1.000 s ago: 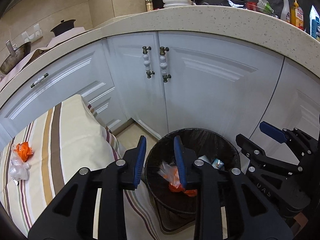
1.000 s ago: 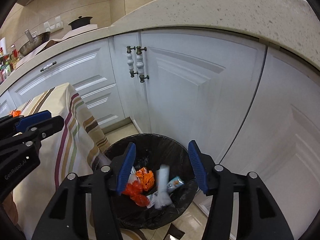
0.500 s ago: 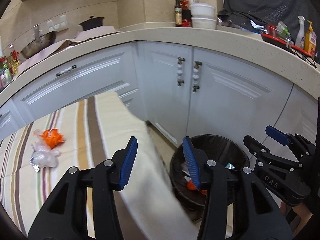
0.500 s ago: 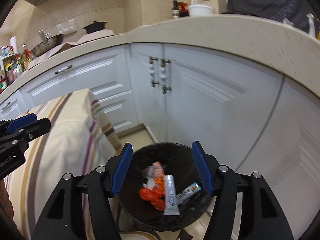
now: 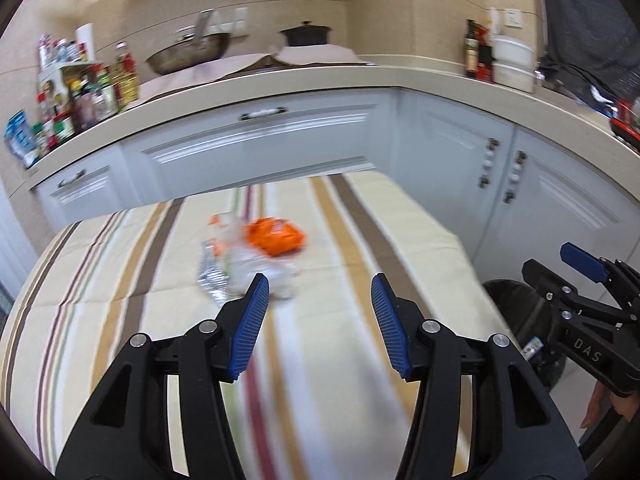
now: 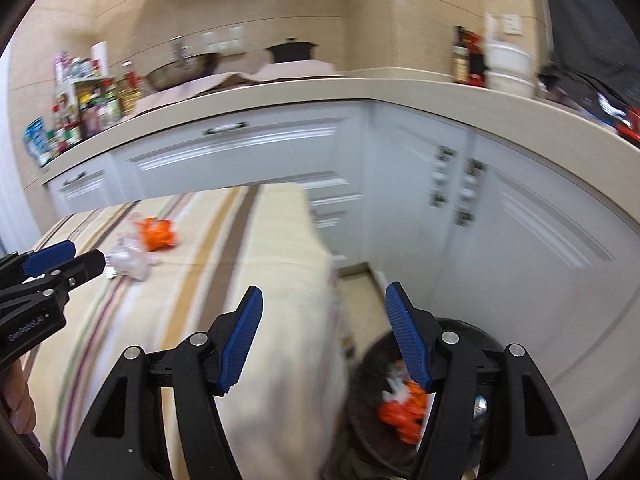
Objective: Collect trash
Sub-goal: 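Return both tools to the table, then grasp the clear plastic bag with the right tool while the left tool grasps the silver foil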
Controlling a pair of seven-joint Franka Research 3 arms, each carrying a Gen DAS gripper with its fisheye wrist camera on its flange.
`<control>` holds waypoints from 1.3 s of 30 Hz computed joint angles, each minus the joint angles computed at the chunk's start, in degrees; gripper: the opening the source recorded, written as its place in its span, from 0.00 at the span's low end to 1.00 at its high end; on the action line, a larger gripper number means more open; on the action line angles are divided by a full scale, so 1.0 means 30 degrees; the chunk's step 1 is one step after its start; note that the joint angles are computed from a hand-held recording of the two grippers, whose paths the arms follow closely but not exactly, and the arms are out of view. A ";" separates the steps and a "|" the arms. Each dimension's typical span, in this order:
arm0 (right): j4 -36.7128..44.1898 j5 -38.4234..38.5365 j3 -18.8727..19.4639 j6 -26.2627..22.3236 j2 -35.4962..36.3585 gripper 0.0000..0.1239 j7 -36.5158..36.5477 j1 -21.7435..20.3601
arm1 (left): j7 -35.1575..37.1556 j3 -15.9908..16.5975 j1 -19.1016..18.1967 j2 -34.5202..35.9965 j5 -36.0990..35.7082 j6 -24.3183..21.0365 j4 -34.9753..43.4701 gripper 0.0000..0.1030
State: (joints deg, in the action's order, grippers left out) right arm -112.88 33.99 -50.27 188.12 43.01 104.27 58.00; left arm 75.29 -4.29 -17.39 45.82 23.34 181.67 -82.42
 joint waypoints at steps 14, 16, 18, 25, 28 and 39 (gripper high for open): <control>0.8311 -0.4736 0.5518 -0.2641 0.2091 0.51 0.0276 -0.5120 | -0.2477 0.2478 0.0885 0.0117 -0.0337 -0.0407 0.0166 0.50; 0.9537 -0.5358 0.6111 -0.3246 0.2579 0.51 0.0461 -0.5721 | -0.2692 0.2526 0.1114 0.0282 -0.0324 -0.0632 0.0421 0.50; 1.0510 -0.5903 0.6577 -0.3722 0.2979 0.51 0.0701 -0.6211 | -0.2850 0.2457 0.1419 0.0481 -0.0327 -0.0913 0.0733 0.50; 1.4720 -0.7742 0.7816 -0.6323 0.4890 0.51 0.1723 -0.7864 | -0.2994 0.1912 0.2450 0.1337 -0.0375 -0.1815 0.1995 0.50; 1.6356 -0.8377 0.8392 -0.7552 0.5582 0.51 0.2153 -0.8602 | -0.2877 0.1554 0.2792 0.1671 -0.0449 -0.2205 0.2501 0.50; 1.7520 -1.0504 1.1064 -0.8806 0.5634 0.38 0.2604 -1.0496 | -0.1602 0.0173 0.3411 0.2509 -0.0959 -0.2892 0.3780 0.50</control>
State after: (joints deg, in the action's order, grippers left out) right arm -60.32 2.48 -17.08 161.70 59.91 112.08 26.52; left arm 70.48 -3.77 -7.16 53.35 20.47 173.00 -71.08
